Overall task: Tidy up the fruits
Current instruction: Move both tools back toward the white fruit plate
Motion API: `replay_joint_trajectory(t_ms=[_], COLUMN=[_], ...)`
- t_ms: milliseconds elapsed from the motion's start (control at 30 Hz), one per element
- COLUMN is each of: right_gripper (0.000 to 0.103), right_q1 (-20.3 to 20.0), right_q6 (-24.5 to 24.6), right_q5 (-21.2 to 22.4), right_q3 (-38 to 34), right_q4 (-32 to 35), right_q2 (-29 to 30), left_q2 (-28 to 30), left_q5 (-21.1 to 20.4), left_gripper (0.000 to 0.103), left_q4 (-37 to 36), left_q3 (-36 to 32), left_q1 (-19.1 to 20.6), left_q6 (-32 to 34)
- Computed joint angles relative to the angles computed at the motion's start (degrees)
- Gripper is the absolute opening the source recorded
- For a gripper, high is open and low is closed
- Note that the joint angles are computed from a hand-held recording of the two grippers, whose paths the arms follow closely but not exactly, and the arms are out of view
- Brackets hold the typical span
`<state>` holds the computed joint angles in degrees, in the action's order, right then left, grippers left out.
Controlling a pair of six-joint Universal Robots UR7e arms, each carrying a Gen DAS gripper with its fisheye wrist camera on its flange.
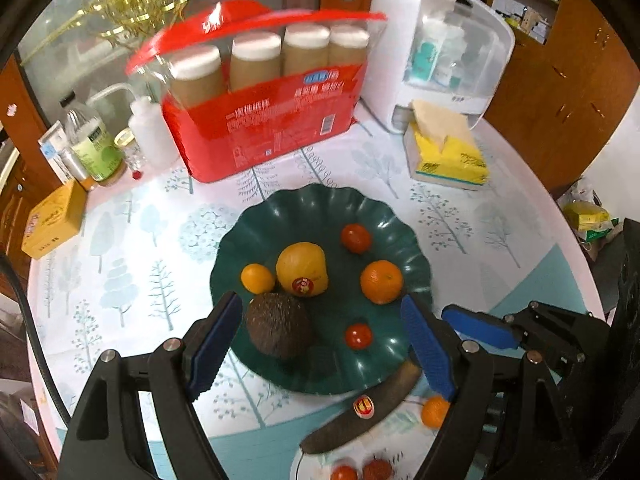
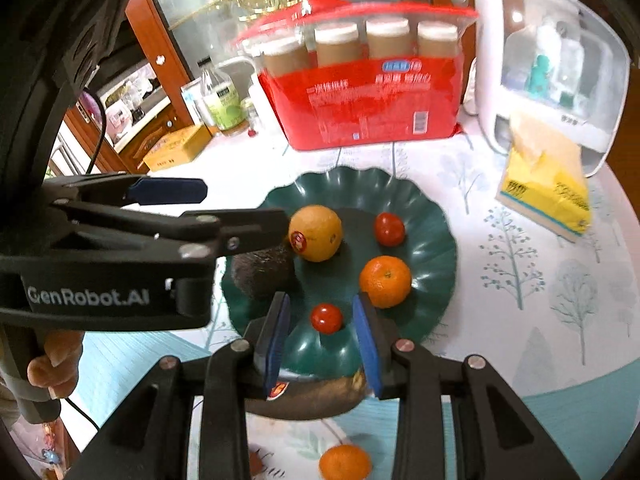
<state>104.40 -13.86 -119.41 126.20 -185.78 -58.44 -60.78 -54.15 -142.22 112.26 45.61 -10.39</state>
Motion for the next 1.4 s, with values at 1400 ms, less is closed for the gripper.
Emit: replay_joint_trajectory(t_ms=[1400], right_gripper=[0.034], right_q1=[2.32], right_q6=[13.36], right_q5=[-3.70], right_q3=[18.61], right_q4=[-2.81], right_q2=[-3.86], left_q2=[-13.51], left_q5=[-1.38], left_gripper=[0.081], left_q4=[-5.35], left_q3=[34.47], left_q1=[-10.59], left_q6=[-27.52])
